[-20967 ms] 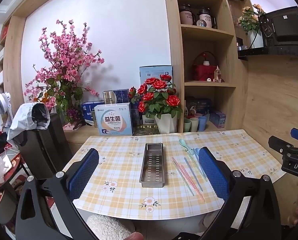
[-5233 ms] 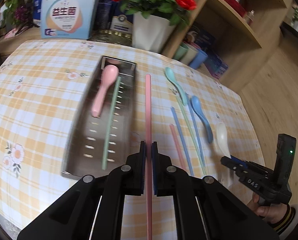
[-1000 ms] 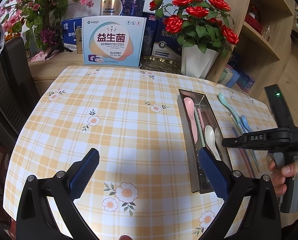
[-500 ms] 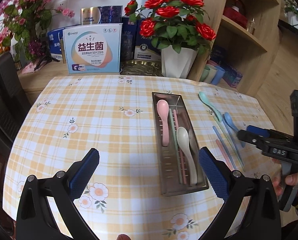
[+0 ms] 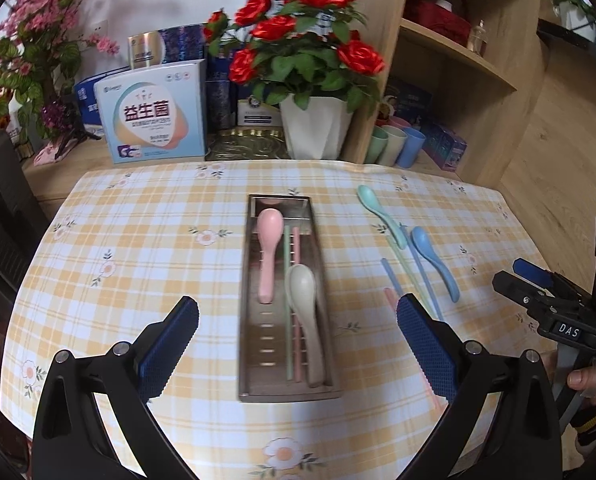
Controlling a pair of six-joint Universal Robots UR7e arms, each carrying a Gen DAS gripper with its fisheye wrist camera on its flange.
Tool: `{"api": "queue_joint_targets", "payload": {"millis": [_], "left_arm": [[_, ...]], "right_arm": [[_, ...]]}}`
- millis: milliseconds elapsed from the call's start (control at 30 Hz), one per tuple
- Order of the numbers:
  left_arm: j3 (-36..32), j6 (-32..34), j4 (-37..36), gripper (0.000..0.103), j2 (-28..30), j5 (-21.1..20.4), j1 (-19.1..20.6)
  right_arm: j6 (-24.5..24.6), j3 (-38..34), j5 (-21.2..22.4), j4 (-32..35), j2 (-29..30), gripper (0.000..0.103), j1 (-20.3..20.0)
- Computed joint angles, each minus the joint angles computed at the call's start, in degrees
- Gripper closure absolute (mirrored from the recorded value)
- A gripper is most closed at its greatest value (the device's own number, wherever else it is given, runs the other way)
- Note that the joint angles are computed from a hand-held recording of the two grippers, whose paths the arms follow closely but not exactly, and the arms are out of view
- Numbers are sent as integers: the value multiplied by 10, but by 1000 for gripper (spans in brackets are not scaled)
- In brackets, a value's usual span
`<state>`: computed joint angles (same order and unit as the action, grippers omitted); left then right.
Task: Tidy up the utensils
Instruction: 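Lower the left tool onto the loose pink chopstick and close on it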
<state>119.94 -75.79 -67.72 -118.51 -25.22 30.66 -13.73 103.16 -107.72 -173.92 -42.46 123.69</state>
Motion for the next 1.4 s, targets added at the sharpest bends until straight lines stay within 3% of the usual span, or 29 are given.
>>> {"api": "queue_joint_targets", "payload": {"millis": [400, 633, 733, 867, 1067, 1233, 1400], "left_arm": [[17, 37, -123, 6, 83, -1, 24], [30, 85, -234, 8, 143, -20, 56], [41, 117, -301, 19, 171, -48, 82], [53, 138, -358, 43, 211, -85, 118], [71, 194, -458, 69, 243, -145, 163], [72, 210, -479, 78, 260, -162, 180], [71, 205, -467, 81, 270, -146, 176]], "right_arm": [[-35, 26, 10, -49, -31, 14, -35], [-55, 34, 20, -69, -44, 14, -58], [-57, 35, 15, -72, -45, 14, -65], [-54, 35, 16, -49, -48, 14, -78], [-57, 41, 9, -48, -46, 14, -94], [-55, 50, 14, -55, -49, 14, -106], [-51, 52, 14, -51, -50, 14, -113]]}}
